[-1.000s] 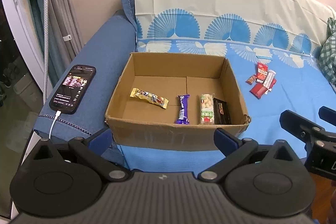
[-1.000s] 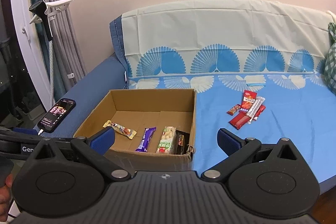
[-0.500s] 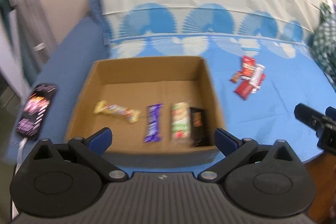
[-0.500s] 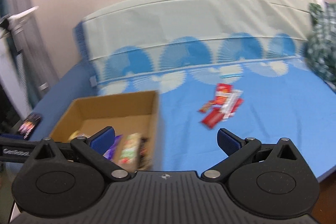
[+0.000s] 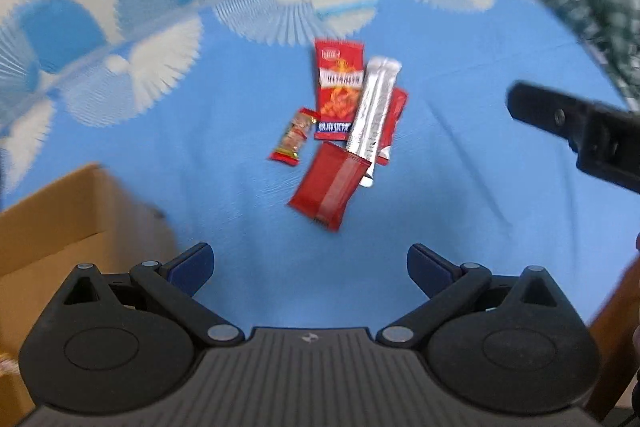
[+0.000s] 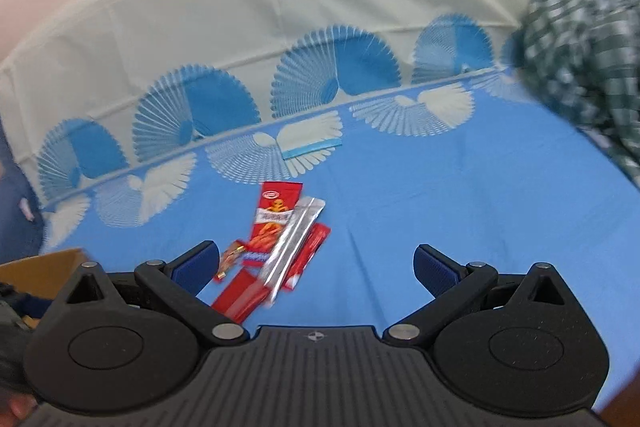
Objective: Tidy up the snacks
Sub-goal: 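Move both tools over the red snack packets on the bed, then grasp the small red square packet with left tool while right tool grasps the silver stick pack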
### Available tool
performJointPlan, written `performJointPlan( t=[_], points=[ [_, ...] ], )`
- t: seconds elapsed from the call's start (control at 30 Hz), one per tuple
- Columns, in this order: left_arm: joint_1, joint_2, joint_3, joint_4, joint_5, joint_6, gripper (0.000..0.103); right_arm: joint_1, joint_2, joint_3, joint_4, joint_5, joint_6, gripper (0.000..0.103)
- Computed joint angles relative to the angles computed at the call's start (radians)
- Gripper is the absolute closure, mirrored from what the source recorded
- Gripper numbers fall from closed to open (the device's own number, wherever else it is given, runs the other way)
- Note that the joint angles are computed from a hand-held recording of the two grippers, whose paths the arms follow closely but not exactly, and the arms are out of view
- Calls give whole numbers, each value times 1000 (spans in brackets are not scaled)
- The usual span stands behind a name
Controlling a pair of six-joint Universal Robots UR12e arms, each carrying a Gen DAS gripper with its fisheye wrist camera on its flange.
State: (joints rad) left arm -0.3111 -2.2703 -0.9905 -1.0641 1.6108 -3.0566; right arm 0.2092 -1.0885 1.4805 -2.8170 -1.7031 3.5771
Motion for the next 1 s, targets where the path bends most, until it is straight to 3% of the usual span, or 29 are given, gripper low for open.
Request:
performJointPlan(
  t=[0.13, 0.23, 0.4, 0.47, 0.5, 0.53, 0.6, 0.67, 0.7, 0.73, 0.87, 1.0],
  points=[
    [2, -118, 131, -84, 20, -76, 0, -32, 117, -105, -10, 116, -101, 1],
    [4, -182, 205, -127, 33, -87, 0, -40, 193, -180, -12, 163, -158, 3],
    [13, -234, 262, -147, 14, -73, 0, -42, 278, -274, 54, 168, -163, 9],
    [18, -238, 261, -117, -7, -76, 0, -40, 299, -292, 65, 163, -180, 13],
    [18, -242, 267, -115, -8, -76, 0, -39, 304, -293, 62, 161, -189, 22],
    [19, -246, 274, -118, -10, -77, 0, -39, 308, -295, 65, 161, -203, 41],
    [22, -242, 265, -100, -19, -80, 7, -40, 307, -281, 41, 166, -215, 54],
    [20, -238, 254, -66, -13, -65, 20, -45, 293, -252, 10, 188, -235, 77],
    [22, -232, 248, -53, -19, -56, 36, -45, 281, -236, 6, 178, -240, 86],
    [23, -223, 236, -45, -31, -54, 51, -44, 267, -214, -8, 160, -239, 88],
    [30, -204, 219, -74, -80, -80, 55, -56, 197, -107, -36, 126, -172, 92],
    [33, -162, 151, -29, -102, -67, 56, -64, 131, -5, -43, 74, -99, 92]
  ],
)
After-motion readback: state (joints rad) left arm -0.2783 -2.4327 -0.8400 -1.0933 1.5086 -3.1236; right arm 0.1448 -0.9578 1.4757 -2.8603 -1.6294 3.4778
